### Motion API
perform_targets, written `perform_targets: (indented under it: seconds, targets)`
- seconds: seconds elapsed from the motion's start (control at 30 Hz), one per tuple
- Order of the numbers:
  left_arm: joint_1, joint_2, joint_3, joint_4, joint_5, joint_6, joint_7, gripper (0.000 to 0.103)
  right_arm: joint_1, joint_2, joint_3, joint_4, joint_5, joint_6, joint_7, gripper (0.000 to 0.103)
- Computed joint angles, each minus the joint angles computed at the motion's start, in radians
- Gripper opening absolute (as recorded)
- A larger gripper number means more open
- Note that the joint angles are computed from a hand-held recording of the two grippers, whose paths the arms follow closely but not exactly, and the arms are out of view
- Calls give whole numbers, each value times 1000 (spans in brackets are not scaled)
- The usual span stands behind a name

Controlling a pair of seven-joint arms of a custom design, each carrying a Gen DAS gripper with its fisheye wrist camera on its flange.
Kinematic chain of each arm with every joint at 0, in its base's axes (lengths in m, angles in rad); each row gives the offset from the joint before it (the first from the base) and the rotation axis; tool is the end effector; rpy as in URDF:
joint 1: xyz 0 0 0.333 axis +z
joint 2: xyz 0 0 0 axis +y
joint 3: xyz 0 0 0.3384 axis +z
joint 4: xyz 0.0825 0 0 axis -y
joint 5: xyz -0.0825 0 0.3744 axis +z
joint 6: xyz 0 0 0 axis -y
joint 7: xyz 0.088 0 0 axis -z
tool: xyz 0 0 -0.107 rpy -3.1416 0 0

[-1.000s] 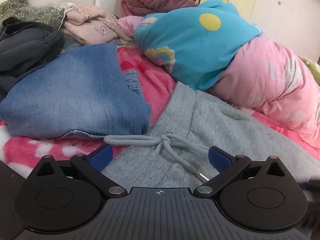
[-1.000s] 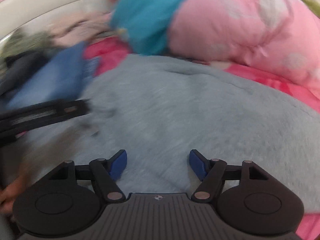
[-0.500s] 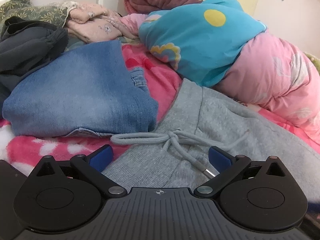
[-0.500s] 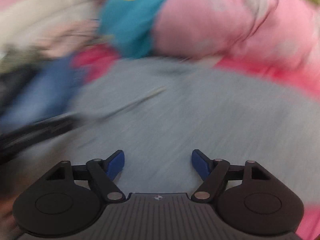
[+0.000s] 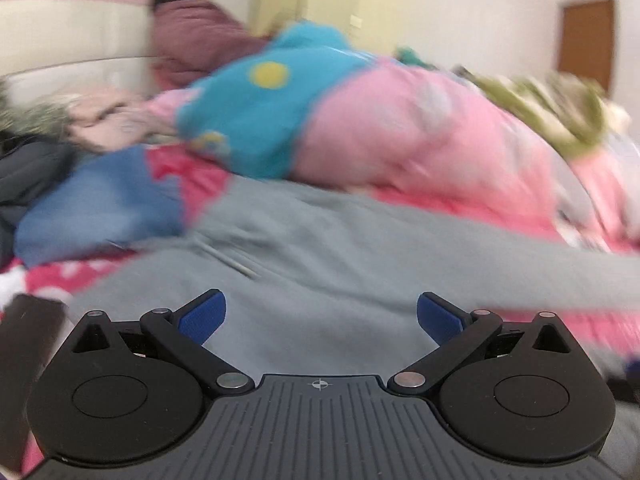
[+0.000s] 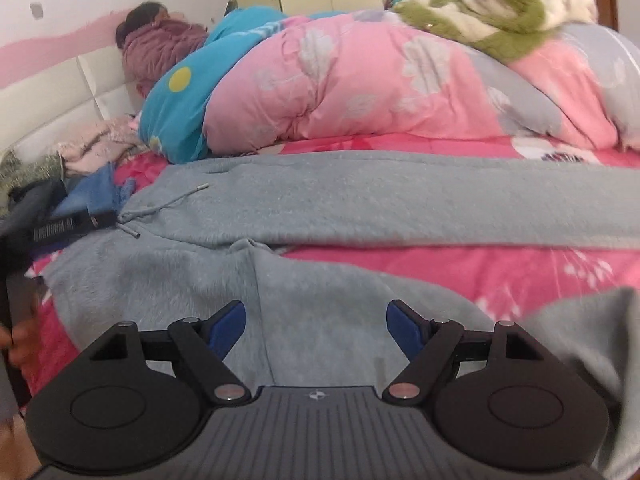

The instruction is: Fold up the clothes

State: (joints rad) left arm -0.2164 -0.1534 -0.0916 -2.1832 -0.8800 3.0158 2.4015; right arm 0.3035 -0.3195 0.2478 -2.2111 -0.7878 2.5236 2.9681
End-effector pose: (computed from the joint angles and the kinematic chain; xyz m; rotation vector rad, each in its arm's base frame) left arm 0.5196 -0.1085 0.5788 -1.3808 1.9209 -1.1537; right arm 0.4057 0.2746 0.5976 -1.3789 1.9033 -0.7467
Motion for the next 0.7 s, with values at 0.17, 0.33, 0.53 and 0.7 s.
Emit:
perform_targets:
  seconds: [0.17,0.33,0.53,0.7]
  targets:
    - [124,-92,-168,-137,404,-34,-361,103,-7,-94,27,-97,-51,3,31,80]
    - [230,-128,-281,-175,675,-99,-627,103,23,-209,48,-216,-9,-114,-48,81]
    - [249,-146,-295,-176,842,-156,-803,103,24,-369,33,-329,92,-84,-16,86]
    - [231,-143,-280,-177,945,-162,-908,103,-35,-359,81,-315,60,-83,0,103]
